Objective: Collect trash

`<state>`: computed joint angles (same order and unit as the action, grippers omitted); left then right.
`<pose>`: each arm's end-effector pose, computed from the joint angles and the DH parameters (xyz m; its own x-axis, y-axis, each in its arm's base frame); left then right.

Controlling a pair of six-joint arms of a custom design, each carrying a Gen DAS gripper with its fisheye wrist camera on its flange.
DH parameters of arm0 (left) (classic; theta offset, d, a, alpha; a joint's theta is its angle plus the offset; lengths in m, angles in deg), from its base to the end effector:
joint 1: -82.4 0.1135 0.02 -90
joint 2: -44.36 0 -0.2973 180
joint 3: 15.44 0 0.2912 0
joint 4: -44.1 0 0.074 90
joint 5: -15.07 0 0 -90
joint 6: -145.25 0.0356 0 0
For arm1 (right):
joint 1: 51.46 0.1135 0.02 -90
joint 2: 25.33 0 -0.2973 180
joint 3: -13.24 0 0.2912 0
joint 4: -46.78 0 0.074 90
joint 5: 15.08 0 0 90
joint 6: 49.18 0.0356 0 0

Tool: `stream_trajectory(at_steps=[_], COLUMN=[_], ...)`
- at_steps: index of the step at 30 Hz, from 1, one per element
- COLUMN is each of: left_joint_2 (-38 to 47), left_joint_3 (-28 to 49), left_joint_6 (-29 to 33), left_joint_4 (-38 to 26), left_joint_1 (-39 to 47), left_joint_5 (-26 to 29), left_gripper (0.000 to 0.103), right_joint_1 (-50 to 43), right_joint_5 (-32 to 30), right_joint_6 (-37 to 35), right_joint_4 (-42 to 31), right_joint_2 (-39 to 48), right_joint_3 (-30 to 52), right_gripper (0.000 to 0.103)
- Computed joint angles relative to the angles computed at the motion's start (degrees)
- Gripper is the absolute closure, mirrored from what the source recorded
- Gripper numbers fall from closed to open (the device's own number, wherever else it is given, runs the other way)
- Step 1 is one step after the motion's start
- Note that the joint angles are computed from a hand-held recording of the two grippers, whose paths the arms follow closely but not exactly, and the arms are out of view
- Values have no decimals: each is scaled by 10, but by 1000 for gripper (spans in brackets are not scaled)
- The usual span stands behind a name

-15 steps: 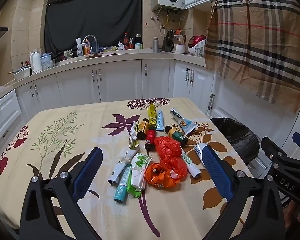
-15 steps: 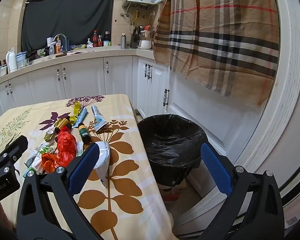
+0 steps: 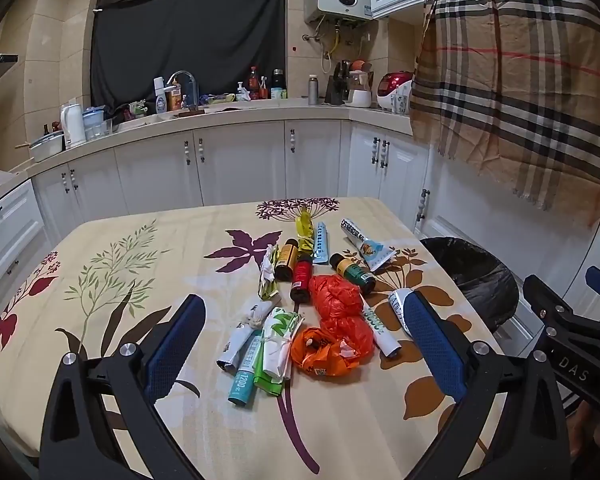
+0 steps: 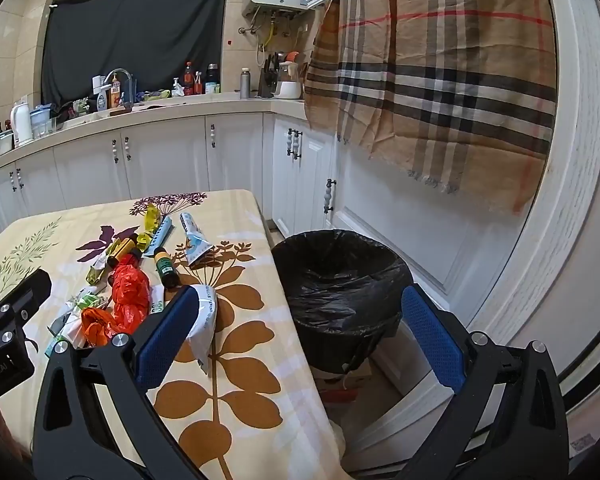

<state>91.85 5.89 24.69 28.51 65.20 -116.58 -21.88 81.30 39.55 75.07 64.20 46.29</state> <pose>0.1556 -0.0234 0.1373 -0.4193 -0.2679 -0.8674 -0.5410 0.8410 0.0017 0.2409 0.1322 0.1163 -0.4017 -0.2534 -0.8800 -0.4144 0.9072 -0.0720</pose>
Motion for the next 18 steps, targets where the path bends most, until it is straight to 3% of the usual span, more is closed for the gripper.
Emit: stream_trajectory(at_steps=[18], left_joint_2=[13], left_joint_3=[0], left_joint_6=[-12], left_joint_4=[4], left_joint_1=[-9], left_joint_5=[-6], left_gripper=[6], right_joint_1=[-14], right_joint_5=[-9], right_joint_6=[-6], right_joint_4=[-4], right_joint_2=[1], right_joint_3=[2], right_gripper=[4])
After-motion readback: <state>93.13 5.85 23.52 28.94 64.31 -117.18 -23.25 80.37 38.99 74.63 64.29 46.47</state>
